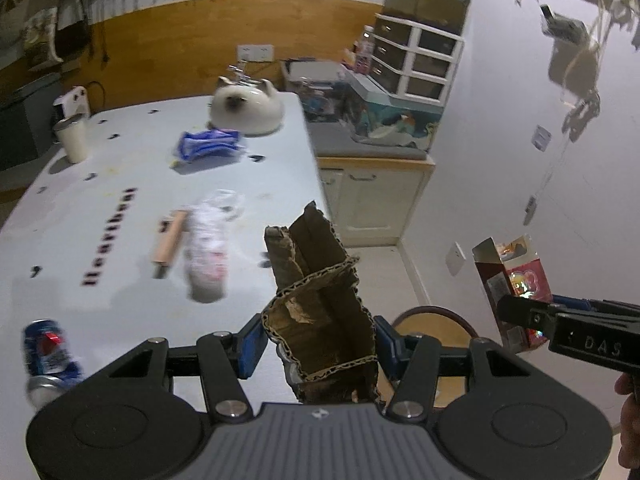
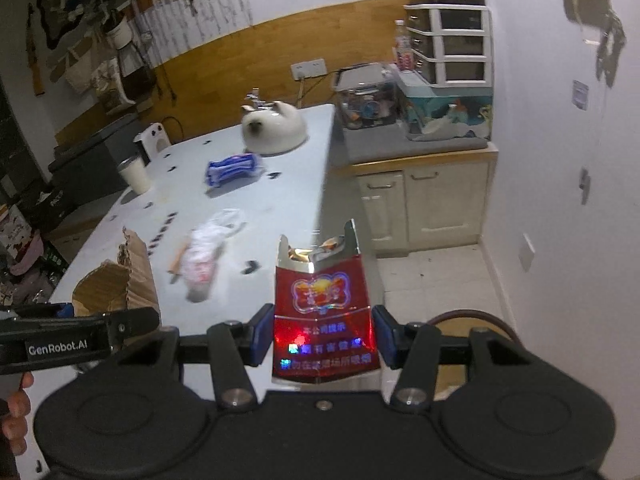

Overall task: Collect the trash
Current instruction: 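Carry the cardboard and red packet with both tools over the trash bin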

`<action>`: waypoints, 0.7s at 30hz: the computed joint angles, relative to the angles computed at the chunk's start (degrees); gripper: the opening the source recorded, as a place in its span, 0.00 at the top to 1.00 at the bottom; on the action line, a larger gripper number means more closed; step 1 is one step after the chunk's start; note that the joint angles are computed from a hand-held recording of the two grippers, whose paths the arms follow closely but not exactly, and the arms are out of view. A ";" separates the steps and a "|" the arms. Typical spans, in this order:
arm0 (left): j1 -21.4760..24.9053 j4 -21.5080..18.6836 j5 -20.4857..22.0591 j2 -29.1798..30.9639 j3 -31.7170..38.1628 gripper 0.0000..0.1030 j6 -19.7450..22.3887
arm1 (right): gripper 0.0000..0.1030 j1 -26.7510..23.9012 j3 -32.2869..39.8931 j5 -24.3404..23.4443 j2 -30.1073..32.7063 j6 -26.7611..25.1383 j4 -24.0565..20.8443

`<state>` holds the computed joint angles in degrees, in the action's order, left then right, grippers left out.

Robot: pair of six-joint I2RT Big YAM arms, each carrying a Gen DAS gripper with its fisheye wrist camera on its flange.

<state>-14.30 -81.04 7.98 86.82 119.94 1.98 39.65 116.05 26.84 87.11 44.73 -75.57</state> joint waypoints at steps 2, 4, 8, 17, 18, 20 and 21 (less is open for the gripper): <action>-2.25 0.07 -0.96 1.06 0.44 0.45 -1.03 | 0.49 -2.12 -3.52 -1.31 -2.38 -0.67 1.04; -4.26 -0.03 -1.78 2.47 1.34 0.45 -1.89 | 0.49 -4.11 -6.42 -2.57 -4.33 -1.17 1.85; -7.69 -0.08 -2.59 5.27 2.83 0.45 -2.90 | 0.49 -8.04 -11.71 -4.60 -7.79 -1.84 2.96; -13.00 -1.20 -1.50 12.17 6.09 0.45 -1.87 | 0.49 -16.20 -21.73 -7.12 -13.68 -1.22 3.40; -13.48 -1.57 -1.30 13.19 6.76 0.45 -1.35 | 0.49 -17.00 -22.73 -7.34 -14.15 -0.89 3.44; -14.29 -1.95 -0.90 14.91 7.52 0.45 -0.26 | 0.49 -18.60 -24.77 -7.90 -15.00 -0.04 3.49; -14.59 -2.26 -0.68 15.78 8.02 0.45 0.35 | 0.49 -19.23 -25.70 -8.23 -15.38 0.34 3.56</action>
